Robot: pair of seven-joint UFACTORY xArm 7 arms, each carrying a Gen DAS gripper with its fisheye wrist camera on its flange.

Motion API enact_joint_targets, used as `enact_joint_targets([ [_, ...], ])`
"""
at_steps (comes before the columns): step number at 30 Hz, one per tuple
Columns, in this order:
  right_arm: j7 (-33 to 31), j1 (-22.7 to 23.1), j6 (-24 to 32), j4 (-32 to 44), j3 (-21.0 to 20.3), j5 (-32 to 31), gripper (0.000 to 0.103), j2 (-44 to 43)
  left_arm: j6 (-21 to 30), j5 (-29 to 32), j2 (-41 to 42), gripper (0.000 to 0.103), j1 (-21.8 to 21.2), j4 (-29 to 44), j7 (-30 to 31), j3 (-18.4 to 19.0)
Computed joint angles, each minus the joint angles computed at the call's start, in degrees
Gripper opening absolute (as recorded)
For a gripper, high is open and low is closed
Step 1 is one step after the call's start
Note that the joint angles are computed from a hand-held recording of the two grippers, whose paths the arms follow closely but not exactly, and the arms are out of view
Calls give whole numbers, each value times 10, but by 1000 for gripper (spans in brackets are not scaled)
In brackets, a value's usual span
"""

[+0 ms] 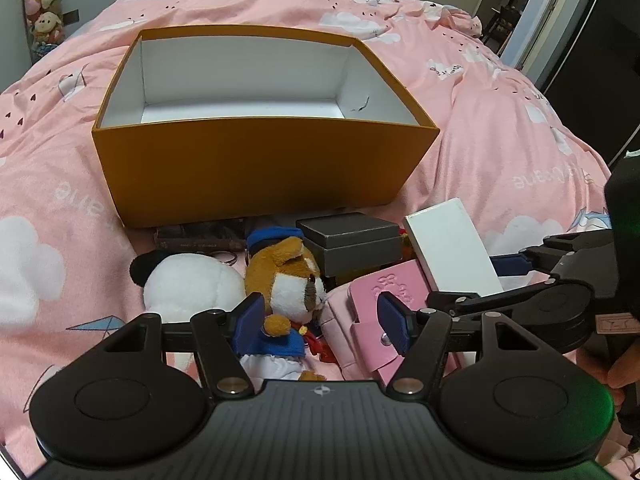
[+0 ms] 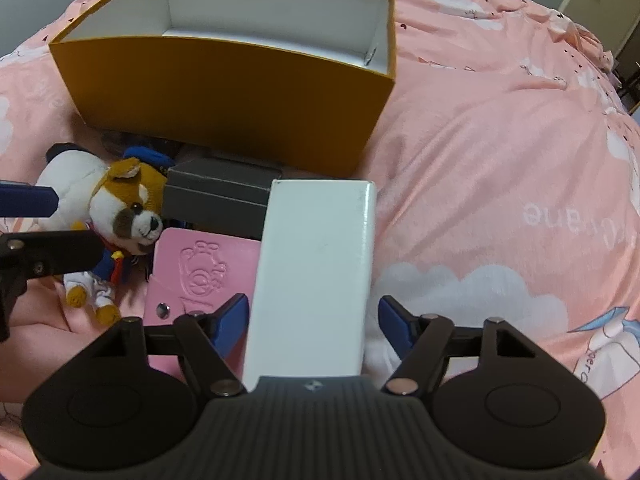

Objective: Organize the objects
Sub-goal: 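Grasp the white rectangular box with the right tool while the left tool reaches for the gold box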

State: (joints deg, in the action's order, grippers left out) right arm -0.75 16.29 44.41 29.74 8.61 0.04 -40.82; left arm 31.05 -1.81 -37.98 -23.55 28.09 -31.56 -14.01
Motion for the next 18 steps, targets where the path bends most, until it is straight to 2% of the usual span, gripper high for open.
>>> enact_joint_targets([
  [7, -17, -2, 21, 2, -28, 23, 64, -16, -17, -11, -5, 75, -13, -8, 21, 15],
  [14, -27, -45, 49, 19, -59, 33, 64, -41, -47, -40, 31, 72, -42, 10, 70, 33],
  [18, -29, -71, 51, 24, -70, 34, 64, -32, -73, -41, 71, 72, -61, 30, 125, 34],
])
